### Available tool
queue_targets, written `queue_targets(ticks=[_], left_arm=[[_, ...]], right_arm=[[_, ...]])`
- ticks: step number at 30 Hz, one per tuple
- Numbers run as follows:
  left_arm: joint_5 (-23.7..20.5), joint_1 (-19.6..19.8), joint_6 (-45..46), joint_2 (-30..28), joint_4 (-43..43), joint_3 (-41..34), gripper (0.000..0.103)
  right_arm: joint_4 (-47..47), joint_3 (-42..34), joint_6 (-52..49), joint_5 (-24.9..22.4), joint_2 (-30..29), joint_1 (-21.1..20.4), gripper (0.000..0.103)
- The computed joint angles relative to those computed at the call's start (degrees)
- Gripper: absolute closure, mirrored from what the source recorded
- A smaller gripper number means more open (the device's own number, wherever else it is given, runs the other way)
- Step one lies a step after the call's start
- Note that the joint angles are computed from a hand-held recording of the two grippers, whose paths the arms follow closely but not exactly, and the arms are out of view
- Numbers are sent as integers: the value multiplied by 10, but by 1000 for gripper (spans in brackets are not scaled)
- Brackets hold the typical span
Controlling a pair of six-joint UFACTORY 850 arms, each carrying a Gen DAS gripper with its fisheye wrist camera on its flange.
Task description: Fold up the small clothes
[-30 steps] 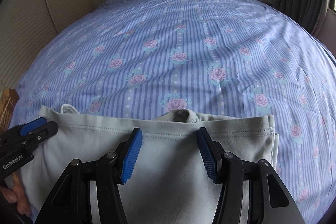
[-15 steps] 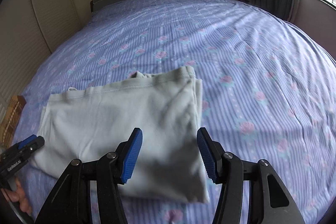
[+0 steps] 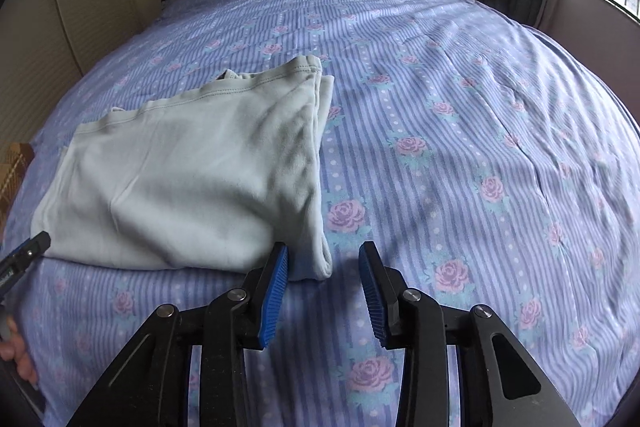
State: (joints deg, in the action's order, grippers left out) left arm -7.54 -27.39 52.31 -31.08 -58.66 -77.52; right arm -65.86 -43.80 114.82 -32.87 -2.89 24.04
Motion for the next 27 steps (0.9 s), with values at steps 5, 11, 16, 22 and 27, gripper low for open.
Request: queue_targets(ticks=[5,11,16,22,27], left_arm=[[2,1,6,1,-12,5,80],[-5,-3,7,7,-19,9,92],[-17,2,-49,21,28,18,93],[-37,5,-130,17,119,13,93],[-28,-3,-172,19,173,15,87]], right_arm=[[-13,6,29,25,0,-5,67],[-46,19,70,47,13,-15,95],[-53,28,82,16,38,-1,96],[-30,23,32,5,35,2,96],[-20,21,26,14,23,-3,87]])
